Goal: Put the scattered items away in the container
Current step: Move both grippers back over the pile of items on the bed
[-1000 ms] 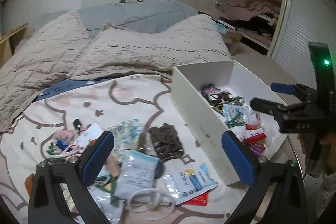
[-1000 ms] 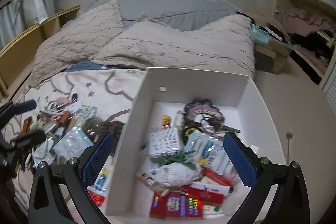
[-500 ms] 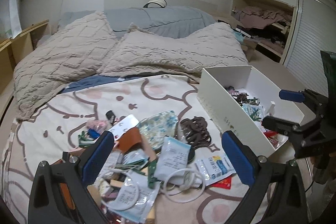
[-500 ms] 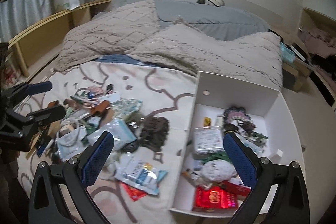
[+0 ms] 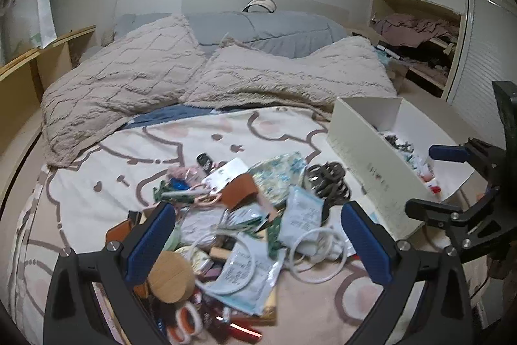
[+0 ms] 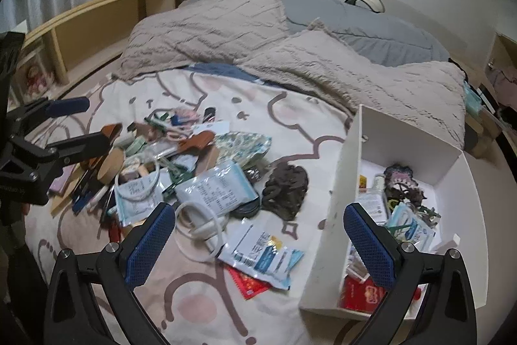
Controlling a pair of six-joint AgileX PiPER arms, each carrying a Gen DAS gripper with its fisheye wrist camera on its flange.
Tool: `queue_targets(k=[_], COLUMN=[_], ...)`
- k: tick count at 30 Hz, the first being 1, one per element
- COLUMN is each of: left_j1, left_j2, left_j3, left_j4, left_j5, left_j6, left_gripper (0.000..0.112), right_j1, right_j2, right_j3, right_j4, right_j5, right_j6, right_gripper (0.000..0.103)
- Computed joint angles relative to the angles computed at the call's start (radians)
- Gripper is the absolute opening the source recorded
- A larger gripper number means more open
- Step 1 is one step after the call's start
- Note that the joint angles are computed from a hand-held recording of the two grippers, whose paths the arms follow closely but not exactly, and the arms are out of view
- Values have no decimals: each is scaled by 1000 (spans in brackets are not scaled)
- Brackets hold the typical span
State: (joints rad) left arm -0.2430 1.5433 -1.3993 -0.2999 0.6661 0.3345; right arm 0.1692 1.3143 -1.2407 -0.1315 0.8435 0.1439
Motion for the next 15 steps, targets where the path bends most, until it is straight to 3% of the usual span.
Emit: queue_targets(k=[15], left_j1=[106], left_j2=[-15], left_j3=[205], left_j4=[-291], left_j5=[-54], left_j6=[341], left_gripper=[103], right_j1=[209], right_j2=[146], right_j3=[30], right_j4=[-271], right_j5=[66], right_j6=[156], right_gripper=[103])
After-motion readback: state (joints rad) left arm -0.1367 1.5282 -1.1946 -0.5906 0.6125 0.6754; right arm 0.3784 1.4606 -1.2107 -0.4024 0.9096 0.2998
